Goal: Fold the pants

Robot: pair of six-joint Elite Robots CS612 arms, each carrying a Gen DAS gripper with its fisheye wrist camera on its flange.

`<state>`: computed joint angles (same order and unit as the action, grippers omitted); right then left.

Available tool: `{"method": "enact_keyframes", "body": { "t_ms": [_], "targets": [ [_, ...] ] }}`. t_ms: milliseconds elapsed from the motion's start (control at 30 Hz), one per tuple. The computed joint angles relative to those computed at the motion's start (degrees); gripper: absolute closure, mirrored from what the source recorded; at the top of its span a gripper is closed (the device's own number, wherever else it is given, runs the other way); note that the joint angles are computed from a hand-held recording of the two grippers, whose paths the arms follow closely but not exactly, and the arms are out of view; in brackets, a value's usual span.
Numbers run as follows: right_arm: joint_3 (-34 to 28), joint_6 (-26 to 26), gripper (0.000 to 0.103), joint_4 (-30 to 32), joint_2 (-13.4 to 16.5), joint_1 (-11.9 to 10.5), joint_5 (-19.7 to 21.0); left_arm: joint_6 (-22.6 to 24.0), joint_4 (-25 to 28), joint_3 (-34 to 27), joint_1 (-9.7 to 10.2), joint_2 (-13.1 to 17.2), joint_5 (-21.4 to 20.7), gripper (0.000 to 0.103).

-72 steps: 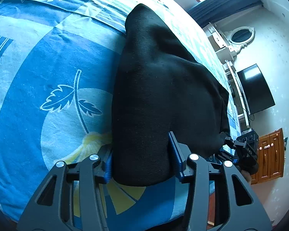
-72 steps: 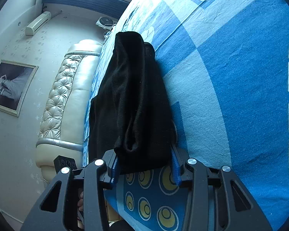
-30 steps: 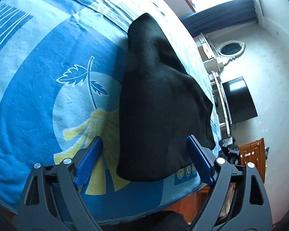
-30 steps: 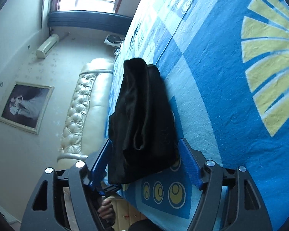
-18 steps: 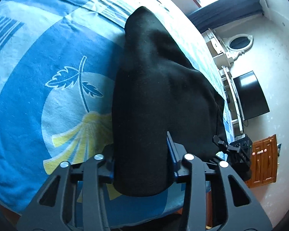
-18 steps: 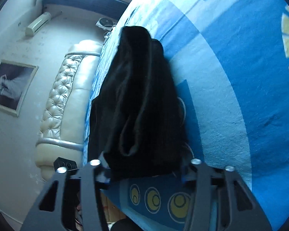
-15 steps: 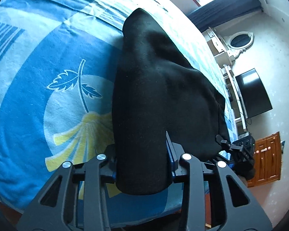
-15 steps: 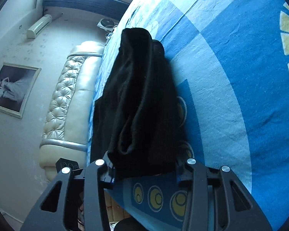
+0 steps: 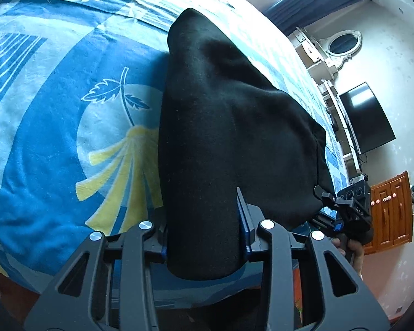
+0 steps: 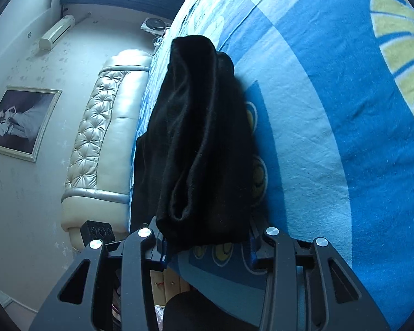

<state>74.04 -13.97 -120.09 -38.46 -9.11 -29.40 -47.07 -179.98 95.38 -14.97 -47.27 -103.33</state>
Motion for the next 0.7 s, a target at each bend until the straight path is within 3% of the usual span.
{"method": "enact_keyframes", "body": {
  "t_ms": [200, 433, 567, 700],
  "targets": [
    [0.13, -0.37, 0.063, -0.36, 0.27, -0.06, 0.82, 2.8, -1.98, 0.49, -0.38, 0.39, 1.79, 0.064],
    [0.63, 0.16, 0.064, -1.1, 0.16, -0.17, 1.31, 1.98, -3.56, 0.23, -0.11, 0.85, -0.08, 0.062],
    [0.94, 0.54, 0.06, -1.18, 0.25, -0.44, 3.01, -0.59, -6.81, 0.69, 0.54, 1.55, -2.54, 0.053],
    [1.56, 1.36, 0.056, -0.09, 0.66, -1.34, 7.96, -2.4, -10.21, 0.81, 1.02, 2.3, -5.03, 0.042]
  ]
}}
